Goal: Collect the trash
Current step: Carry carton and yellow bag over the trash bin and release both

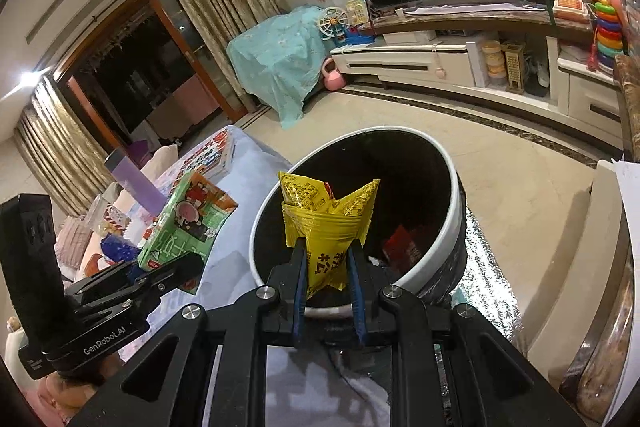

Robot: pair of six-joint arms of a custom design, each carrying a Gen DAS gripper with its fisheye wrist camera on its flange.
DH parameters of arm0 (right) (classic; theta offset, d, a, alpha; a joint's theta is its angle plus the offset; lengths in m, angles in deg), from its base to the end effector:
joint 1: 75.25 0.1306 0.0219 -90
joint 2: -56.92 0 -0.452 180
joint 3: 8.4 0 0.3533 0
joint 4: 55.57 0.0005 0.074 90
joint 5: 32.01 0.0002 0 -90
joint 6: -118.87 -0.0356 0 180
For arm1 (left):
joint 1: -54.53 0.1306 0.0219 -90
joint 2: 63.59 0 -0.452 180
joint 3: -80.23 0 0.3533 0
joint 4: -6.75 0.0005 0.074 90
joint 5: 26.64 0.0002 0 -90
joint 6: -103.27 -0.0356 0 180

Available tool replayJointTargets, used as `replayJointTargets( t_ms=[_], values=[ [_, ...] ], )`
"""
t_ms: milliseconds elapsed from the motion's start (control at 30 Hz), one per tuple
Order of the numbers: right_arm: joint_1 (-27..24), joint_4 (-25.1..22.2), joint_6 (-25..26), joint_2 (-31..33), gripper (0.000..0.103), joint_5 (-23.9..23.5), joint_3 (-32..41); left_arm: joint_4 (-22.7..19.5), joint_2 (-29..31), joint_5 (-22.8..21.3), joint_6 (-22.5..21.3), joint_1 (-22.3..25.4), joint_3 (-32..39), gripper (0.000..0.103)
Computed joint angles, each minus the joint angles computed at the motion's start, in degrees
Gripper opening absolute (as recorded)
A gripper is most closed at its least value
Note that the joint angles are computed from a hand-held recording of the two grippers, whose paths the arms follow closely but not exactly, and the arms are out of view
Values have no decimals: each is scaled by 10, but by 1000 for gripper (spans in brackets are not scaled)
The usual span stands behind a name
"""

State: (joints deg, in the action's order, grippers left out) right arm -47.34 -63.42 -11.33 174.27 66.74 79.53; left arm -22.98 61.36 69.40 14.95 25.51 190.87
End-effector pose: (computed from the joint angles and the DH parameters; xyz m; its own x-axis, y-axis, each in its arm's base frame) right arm 0.5542 0.2869 0.2923 -0.6383 0.3838 -0.6673 0.0738 0.8933 0.4433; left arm 0.6115 -0.3441 0.3376 -0.6237 0.3127 -0.7164 0.5305 0.8424 -0.0942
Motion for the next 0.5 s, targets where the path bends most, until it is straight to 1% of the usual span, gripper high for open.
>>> replayJointTargets(
  t_ms=[300,500],
  values=[
    [-10,-32,13,8,19,-3,22,-25,24,-8,-12,-9,41,30],
    [-15,-42,15,10,19,-7,28,-34,34,-7,-13,-9,53,30]
  ],
)
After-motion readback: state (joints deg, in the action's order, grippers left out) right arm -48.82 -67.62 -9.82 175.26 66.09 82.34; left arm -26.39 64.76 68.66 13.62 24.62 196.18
